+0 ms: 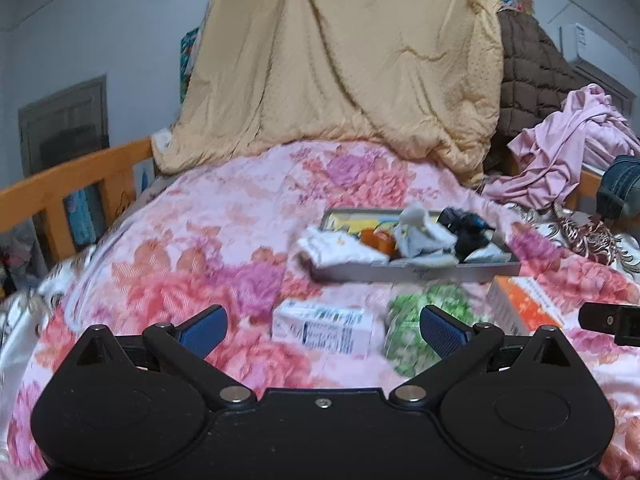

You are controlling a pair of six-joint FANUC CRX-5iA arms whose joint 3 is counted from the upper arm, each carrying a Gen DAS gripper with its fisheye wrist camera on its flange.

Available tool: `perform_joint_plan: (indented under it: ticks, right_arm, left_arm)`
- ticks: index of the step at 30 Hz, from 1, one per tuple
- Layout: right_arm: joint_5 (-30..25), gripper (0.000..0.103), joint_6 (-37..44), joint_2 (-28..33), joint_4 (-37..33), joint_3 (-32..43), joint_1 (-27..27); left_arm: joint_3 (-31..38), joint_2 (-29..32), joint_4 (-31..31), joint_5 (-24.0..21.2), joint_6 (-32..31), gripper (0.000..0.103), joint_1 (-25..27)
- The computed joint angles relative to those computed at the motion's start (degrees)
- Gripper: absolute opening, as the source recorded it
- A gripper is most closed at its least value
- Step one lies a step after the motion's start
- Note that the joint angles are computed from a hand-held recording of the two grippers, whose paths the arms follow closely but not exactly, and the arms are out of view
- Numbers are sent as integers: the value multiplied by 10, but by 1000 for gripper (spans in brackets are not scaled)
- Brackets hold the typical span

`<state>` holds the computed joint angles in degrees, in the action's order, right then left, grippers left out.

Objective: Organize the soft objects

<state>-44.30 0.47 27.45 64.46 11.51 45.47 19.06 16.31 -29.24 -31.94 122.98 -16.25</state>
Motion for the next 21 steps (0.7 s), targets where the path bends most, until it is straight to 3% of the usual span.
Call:
perform_joint_plan:
  ticks: [6, 21]
  right_arm:
    - [-18, 103, 16, 9, 7, 6, 12]
    - [-37, 103, 20, 17, 1, 14, 20]
  left_arm:
    - [-31, -12, 51, 17, -14, 102, 16]
    - [-38, -18, 11, 4, -14, 102, -3]
